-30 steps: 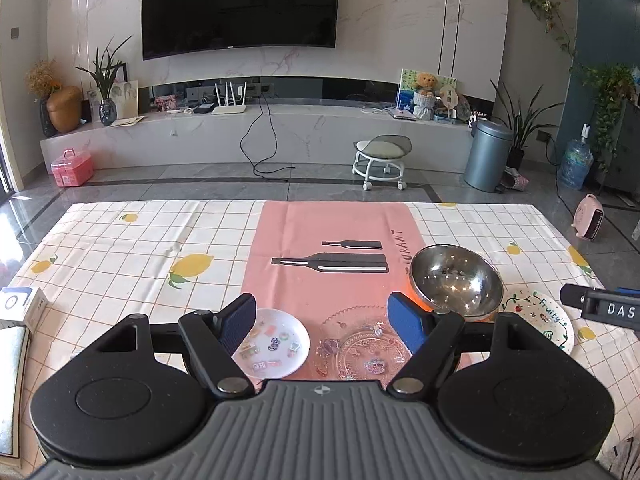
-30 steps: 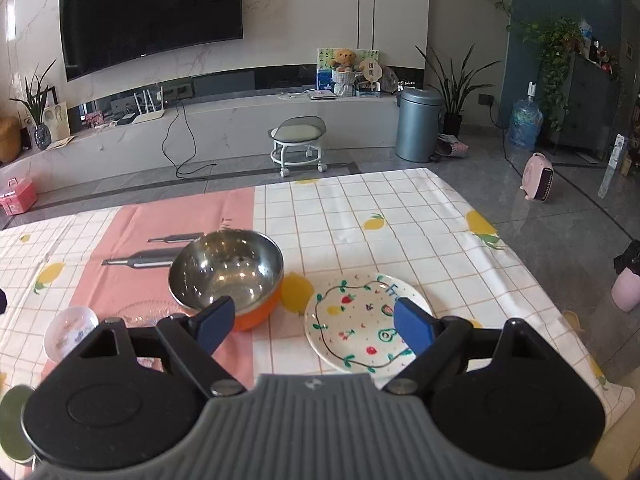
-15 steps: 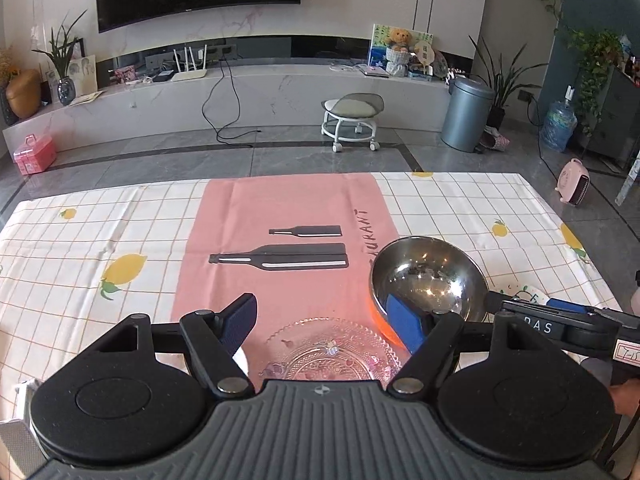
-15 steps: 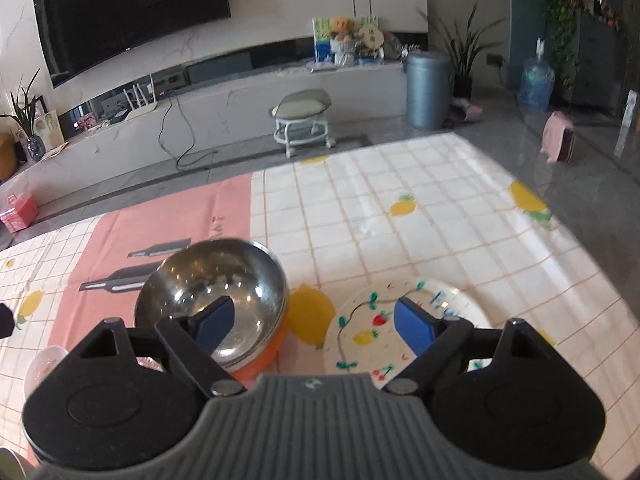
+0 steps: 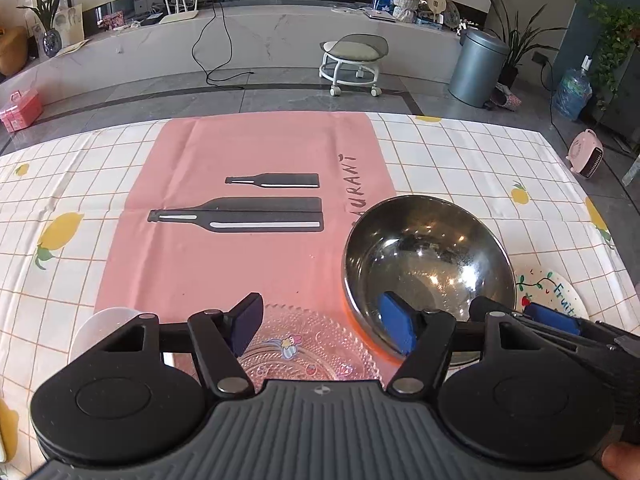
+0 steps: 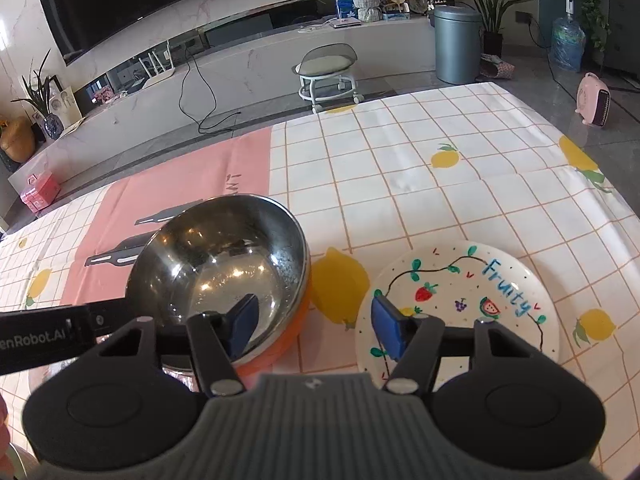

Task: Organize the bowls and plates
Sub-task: 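Move the right gripper to the rim of the orange bowl, then close the right gripper on the orange bowl rim and lift it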

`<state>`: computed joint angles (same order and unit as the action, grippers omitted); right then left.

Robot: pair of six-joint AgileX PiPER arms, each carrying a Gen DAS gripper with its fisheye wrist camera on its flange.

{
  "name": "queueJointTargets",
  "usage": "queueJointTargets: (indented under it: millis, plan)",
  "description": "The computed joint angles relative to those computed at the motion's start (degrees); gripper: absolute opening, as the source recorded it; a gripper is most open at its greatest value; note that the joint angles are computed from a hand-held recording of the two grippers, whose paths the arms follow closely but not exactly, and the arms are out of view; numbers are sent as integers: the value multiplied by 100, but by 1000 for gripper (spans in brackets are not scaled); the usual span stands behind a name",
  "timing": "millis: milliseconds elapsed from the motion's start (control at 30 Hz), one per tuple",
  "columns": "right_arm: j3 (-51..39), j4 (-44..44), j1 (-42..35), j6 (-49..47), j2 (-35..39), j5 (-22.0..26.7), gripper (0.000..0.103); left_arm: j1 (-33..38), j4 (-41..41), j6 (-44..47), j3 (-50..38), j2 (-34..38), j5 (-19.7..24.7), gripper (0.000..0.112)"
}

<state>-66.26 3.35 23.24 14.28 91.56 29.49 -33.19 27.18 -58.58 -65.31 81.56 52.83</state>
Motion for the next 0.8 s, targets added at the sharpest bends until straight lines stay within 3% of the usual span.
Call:
queueJointTargets:
  millis: [133,333,400,500,633,800]
  plan:
    - [9,230,-72,-182,43,-16,54,141,-152,7,-75,193,-175,79]
    - [11,717,-167,-631,84,-62,44,483,-742,530,-151,494,-545,66]
    - [22,972,-204,-875,98,-86,39,444,-675,522,-235,636,-425,51]
    - [52,1495,-269,-1392,114,-139,22,422,-767,552,-334,783,-224,39]
    - [76,1181,-150,-1206,96,-244,19,364,-906,682,-461,811,-132,16]
    - [83,1043,-147,-1004,83,-236,16,55,-462,295,-706,922,277,14]
